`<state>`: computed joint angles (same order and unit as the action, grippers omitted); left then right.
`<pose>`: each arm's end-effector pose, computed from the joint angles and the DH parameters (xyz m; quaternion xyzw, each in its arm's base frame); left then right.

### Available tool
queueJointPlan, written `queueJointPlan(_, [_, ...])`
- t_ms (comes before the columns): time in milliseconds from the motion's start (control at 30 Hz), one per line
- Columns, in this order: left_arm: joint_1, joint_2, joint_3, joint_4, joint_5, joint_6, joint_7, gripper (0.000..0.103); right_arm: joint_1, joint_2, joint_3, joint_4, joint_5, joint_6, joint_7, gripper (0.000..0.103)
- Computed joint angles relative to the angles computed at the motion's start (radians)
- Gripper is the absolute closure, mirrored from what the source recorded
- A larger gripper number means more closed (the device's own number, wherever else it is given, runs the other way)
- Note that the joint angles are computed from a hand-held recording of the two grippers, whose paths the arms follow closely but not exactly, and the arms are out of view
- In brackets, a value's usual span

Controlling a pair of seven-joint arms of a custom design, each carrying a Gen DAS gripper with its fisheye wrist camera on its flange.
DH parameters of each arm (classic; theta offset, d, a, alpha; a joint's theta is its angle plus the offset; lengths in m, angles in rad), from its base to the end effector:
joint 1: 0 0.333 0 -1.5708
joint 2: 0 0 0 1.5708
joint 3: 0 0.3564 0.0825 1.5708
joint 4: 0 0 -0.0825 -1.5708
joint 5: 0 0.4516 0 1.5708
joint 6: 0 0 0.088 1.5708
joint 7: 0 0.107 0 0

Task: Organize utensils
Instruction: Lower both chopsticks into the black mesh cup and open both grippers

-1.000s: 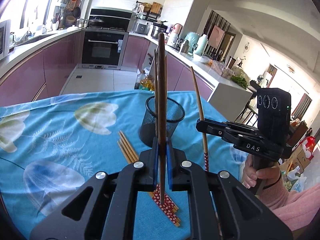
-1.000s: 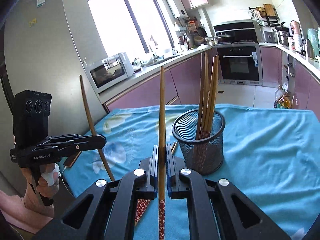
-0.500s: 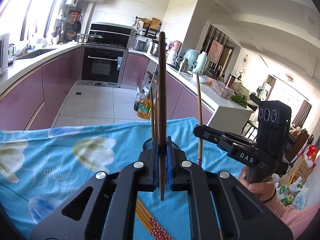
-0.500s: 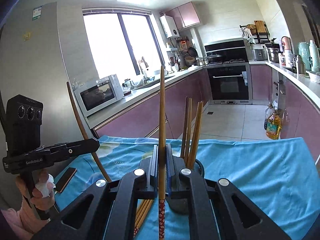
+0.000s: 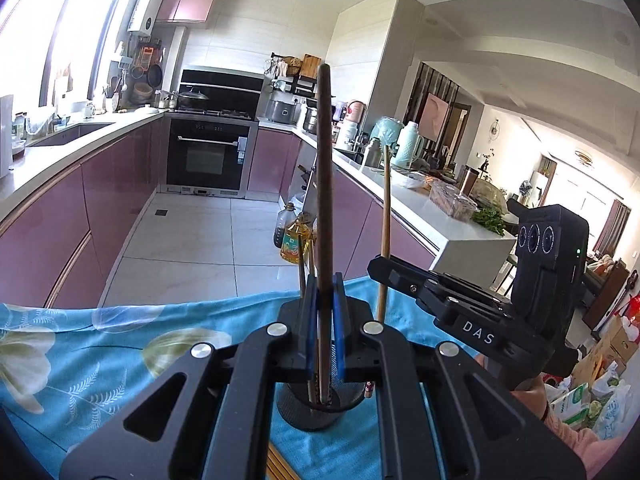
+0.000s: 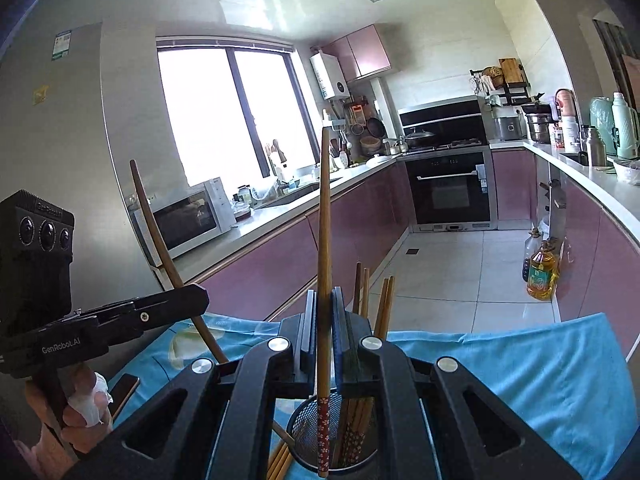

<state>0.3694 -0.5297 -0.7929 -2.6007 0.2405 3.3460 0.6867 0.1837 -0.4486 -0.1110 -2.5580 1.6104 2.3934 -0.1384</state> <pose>0.4236 -0.2528 0.5007 -0.6051 0.5845 -0.4643 0.2769 0.4671 0.0415 0.4576 -0.7189 0.3793 -0.1020 0.5735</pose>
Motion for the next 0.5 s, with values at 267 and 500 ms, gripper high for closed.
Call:
queueJointPlan(267, [0.135,0.070,-0.119,0.065,0.058,-0.063,-0.019,0.095,0.005,0.056,0.028,0.015,0.042,0.054,-0.042,0.097])
queueJointPlan(500, [0.195,0.199,-0.174,0.125,0.185,-0.119,-0.037,0.095,0.004,0.081,0.044,0.011,-0.115,0.093,0.071,0.097])
